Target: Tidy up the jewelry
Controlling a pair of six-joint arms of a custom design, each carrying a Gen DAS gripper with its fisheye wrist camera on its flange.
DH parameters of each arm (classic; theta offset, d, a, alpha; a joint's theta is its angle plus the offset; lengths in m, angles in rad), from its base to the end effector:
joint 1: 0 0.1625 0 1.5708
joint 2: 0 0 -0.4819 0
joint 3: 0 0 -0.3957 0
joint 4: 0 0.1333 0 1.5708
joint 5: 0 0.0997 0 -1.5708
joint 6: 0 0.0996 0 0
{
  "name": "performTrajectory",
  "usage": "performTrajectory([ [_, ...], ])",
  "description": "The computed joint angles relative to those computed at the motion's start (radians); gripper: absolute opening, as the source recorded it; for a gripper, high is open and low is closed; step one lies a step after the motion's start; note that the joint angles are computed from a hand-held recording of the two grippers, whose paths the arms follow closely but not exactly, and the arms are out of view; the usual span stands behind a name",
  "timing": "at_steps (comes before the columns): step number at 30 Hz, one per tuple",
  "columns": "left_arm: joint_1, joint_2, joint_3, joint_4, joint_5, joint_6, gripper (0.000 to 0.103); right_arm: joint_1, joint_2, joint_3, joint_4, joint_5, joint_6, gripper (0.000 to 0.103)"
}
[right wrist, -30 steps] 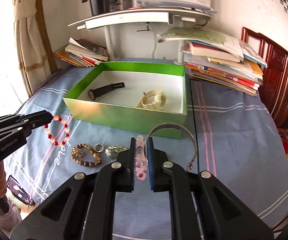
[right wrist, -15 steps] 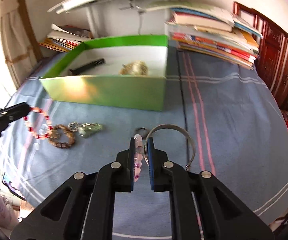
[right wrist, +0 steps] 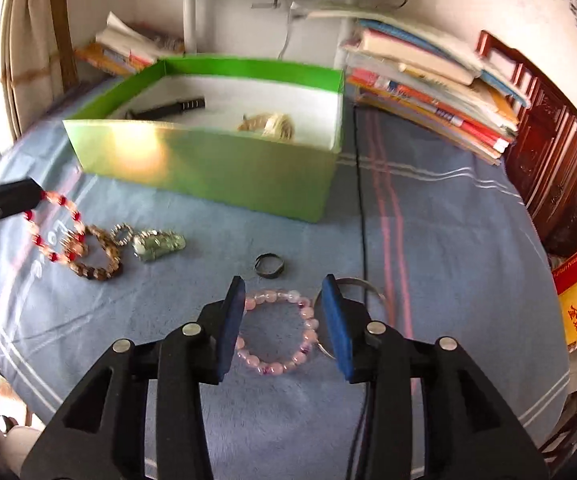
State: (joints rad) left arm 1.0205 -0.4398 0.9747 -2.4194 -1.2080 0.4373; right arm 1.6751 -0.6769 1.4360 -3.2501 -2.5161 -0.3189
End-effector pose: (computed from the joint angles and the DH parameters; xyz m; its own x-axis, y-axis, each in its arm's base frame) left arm -0.3269 -0.8554 0.1082 -0.5631 0.7017 -0.4365 0.8123 0.5670 -0.1366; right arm 0.1324 -0.7598 0.2360 -0.5970 0.3625 0.7157 -0.2635 0.7540 -0.6017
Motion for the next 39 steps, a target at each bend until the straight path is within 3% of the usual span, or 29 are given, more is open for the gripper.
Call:
performTrajectory([
  [3,0.004,0.001,-0.003,0.003,0.004,-0.006,0.008,-0.014,-0.004,-0.003,0.061,-0.010,0.061,0.036],
  [5,0.006,0.005,-0.008,0.010,0.008,-0.009,0.008,-0.018,-0.007,0.005,0.079,-0.008,0.074,0.026],
  [7,0.008,0.007,-0.010,0.015,0.010,-0.015,0.008,-0.015,0.003,0.003,0.047,-0.035,0.042,0.007],
  [10,0.010,0.006,-0.007,0.016,0.007,-0.020,0.008,-0.017,-0.024,0.030,0.069,0.029,0.079,0.001],
  [16,0.010,0.003,-0.005,0.012,0.008,-0.023,0.008,0.001,-0.033,0.039,0.000,0.045,0.054,0.001],
  [18,0.010,0.002,-0.004,0.011,0.006,-0.022,0.008,0.003,-0.041,0.046,0.046,0.058,0.073,0.002],
  [22,0.012,0.004,-0.004,0.016,0.005,-0.023,0.008,0.005,-0.025,0.042,0.119,0.088,0.074,0.020],
  [25,0.013,0.004,-0.002,0.019,0.008,-0.028,0.008,0.004,-0.007,0.027,0.154,0.099,0.088,0.027],
  [29,0.010,-0.006,0.015,0.005,0.013,-0.027,0.008,0.005,0.013,0.012,0.154,0.091,0.086,0.026],
  [30,0.009,-0.010,0.022,0.000,0.014,-0.024,0.008,0.007,0.017,0.010,0.149,0.086,0.078,0.022],
  [31,0.007,-0.014,0.031,-0.007,0.016,-0.022,0.008,0.008,0.017,0.011,0.151,0.096,0.072,0.010],
  [32,0.006,-0.018,0.039,-0.014,0.015,-0.020,0.008,0.008,0.015,0.015,0.151,0.106,0.073,0.008],
  [39,0.000,-0.026,0.068,-0.037,-0.002,-0.020,0.008,0.010,-0.005,0.033,0.109,0.138,0.069,0.008],
])
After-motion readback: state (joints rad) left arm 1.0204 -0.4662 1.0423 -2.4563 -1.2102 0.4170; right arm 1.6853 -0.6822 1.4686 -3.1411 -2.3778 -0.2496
